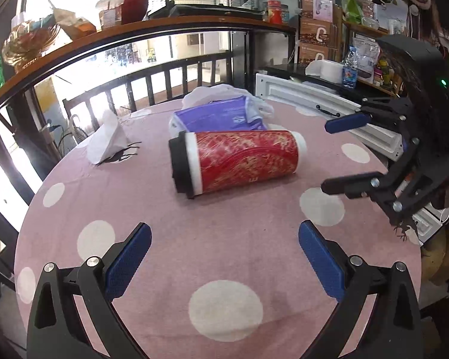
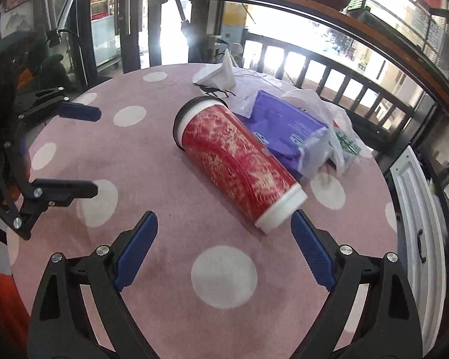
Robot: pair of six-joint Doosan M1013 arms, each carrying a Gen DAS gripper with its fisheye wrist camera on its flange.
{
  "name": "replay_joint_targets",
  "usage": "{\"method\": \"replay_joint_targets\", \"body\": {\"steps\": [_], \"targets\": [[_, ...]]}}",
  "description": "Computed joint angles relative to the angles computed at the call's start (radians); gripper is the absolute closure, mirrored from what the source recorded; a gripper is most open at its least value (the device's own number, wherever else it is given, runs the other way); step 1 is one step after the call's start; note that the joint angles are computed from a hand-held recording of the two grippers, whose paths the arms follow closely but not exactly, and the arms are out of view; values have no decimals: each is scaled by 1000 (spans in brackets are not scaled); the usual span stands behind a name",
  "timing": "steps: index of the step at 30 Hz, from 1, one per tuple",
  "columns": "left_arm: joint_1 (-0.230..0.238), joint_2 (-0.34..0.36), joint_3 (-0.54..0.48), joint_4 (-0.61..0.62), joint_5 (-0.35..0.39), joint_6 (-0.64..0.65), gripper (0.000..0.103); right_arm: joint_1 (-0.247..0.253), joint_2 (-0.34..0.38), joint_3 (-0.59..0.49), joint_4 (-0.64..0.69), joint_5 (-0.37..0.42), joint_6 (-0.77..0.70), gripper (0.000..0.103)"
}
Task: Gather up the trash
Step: 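Move both tools back over the table toward the red tumbler, then grasp the red tumbler with right tool while left tool reaches the white mask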
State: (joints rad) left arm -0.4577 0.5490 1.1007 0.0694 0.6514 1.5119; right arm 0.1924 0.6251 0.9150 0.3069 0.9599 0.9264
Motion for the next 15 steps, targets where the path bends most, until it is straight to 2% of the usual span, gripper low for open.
{"method": "replay_joint_targets", "body": {"steps": [7,12,15], "targets": [[46,1,16,-32,5,-6,6,50,193,-353,-139,252,-95,14],[73,-5,35,-68,-9,10,6,79,281,-505,-240,354,-213,14],[87,3,30,-82,-3,16,6,94,358,-639,-301,443,-245,14]]}}
